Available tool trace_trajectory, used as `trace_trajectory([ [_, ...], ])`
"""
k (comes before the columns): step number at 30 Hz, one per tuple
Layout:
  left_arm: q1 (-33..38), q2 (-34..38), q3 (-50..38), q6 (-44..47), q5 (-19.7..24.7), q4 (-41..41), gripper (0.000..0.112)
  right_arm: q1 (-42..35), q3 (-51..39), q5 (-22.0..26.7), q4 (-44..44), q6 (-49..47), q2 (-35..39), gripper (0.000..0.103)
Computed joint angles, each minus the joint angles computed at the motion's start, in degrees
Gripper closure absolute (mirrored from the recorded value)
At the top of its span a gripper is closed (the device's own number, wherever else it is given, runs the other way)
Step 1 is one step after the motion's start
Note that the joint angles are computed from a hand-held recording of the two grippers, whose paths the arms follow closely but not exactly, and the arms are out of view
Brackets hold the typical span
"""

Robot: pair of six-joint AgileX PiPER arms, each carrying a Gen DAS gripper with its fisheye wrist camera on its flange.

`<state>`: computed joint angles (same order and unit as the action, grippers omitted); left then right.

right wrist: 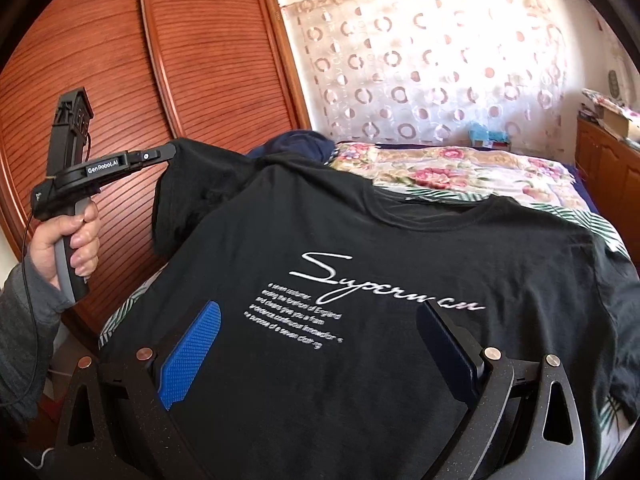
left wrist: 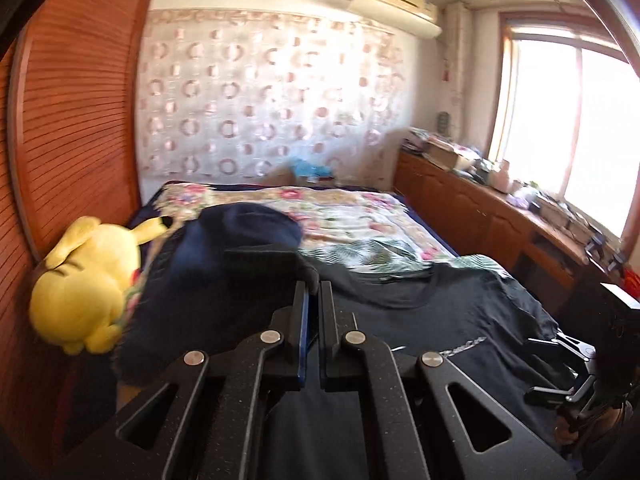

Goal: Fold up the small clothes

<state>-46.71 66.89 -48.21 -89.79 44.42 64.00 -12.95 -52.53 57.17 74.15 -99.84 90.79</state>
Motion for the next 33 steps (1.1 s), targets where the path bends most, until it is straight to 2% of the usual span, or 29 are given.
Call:
trace_trajectory([
  [7,4.29,11.68,-11.93,11.04,-5.81,-6.75,0.108,-2.82,0.92,0.68,0.32,-0.8,0.74,0.004],
  [11,6.09,17.52,-19.18,20.02,-5.77,-13.01,0.108,-3.68,1.76,0.62,0.46,-0.46,0.56,0.004],
  [13,6.87,21.03,-23.28,25.45,-3.54,-17.33,0.108,-3.94,2.32,0.63,0.65,-0.23,0.37,0.004],
  [15,7.64,22.78,-25.27,27.89,-3.12,-19.98,0.101,-3.64,2.4,0.42,0.54,0.87,-0.24,0.004],
  [16,8.03,22.46,-24.8,28.27,-4.11,-20.67,0.092,-4.22,3.07,0.62,0.75,0.16,-0.45,0.004],
  [17,7.91,21.62,-23.41,26.81,-4.99,-19.88,0.081,-4.51,3.57,0.64,0.94,-0.22,-0.71,0.004],
  [19,7.07,20.7,-21.45,23.31,-6.24,-17.56,0.07,-4.4,3.31,0.49,0.72,1.06,-1.4,0.004],
  [21,7.05,19.58,-19.12,22.63,-8.28,-17.93,0.064,-4.52,3.42,0.26,0.89,1.45,-1.57,0.004],
  [23,6.62,19.7,-18.27,21.98,-7.9,-18.03,0.049,-4.69,3.74,-0.01,0.9,1.9,-2.11,0.004],
  [24,6.35,19.74,-17.79,21.33,-7.76,-17.51,0.046,-4.77,3.77,-0.22,0.96,1.96,-2.21,0.004],
  [26,5.29,19.34,-16.01,19.28,-7.37,-16.08,0.033,-4.17,4.26,-1.16,1.33,2.28,-2.97,0.004],
  [33,0.73,20.47,-10.93,12.21,-5.38,-13.67,0.031,-5.31,5.11,-2.18,1.08,1.41,-3.92,0.004],
])
